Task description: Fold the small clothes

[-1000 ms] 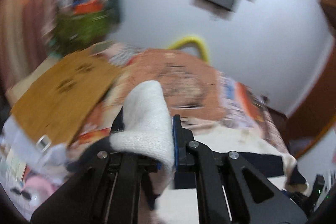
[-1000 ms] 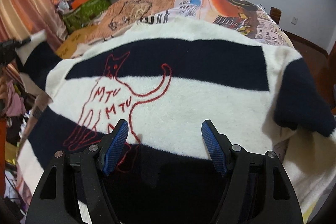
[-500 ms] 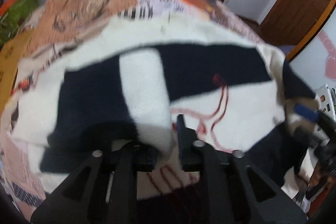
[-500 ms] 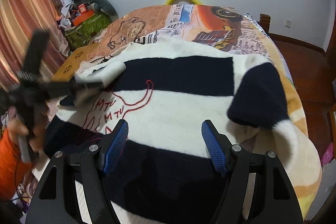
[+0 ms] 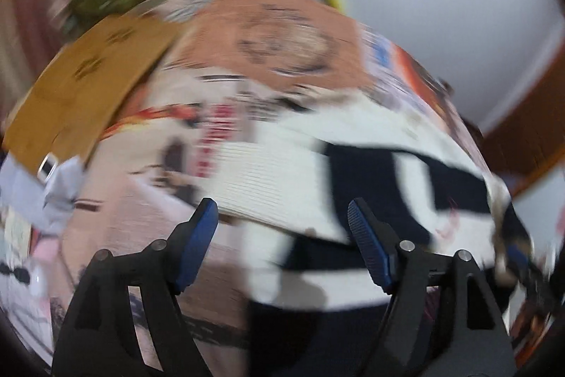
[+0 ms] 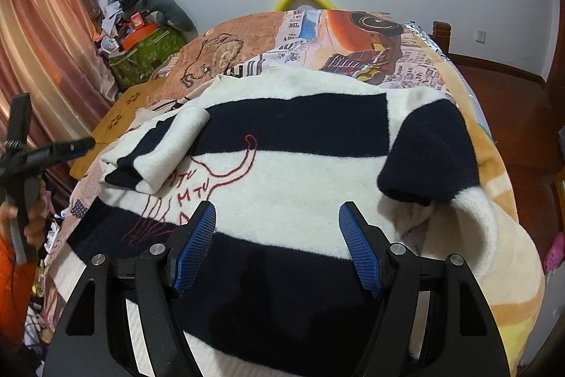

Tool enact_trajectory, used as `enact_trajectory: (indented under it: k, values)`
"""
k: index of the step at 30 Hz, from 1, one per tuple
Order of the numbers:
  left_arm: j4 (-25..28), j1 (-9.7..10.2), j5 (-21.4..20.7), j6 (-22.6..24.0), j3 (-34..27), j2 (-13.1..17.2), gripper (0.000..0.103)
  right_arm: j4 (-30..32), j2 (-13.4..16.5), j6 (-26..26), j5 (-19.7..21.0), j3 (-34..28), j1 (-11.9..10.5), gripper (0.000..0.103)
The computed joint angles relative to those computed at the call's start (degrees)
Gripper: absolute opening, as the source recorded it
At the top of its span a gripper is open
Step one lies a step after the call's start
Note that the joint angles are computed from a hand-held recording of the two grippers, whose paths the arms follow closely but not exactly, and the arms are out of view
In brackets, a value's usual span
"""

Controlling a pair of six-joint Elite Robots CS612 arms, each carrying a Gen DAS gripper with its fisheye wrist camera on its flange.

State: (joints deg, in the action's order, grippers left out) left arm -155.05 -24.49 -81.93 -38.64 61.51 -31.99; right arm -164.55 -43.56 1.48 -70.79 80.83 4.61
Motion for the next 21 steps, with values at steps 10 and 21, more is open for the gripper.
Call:
enact_trajectory:
  k: [10, 21]
  values:
    - [0.95, 3.91, -15.02, -8.90, -5.98, 6.04, 0.028, 0.62, 0.35, 0.26, -1.10, -0.36, 0.10, 0.069]
    - [0.07, -0.40, -4.50, 3.48, -11.27, 4.63, 0.012, 1.52, 2.24, 5.01, -1.39, -1.13, -1.16, 0.069]
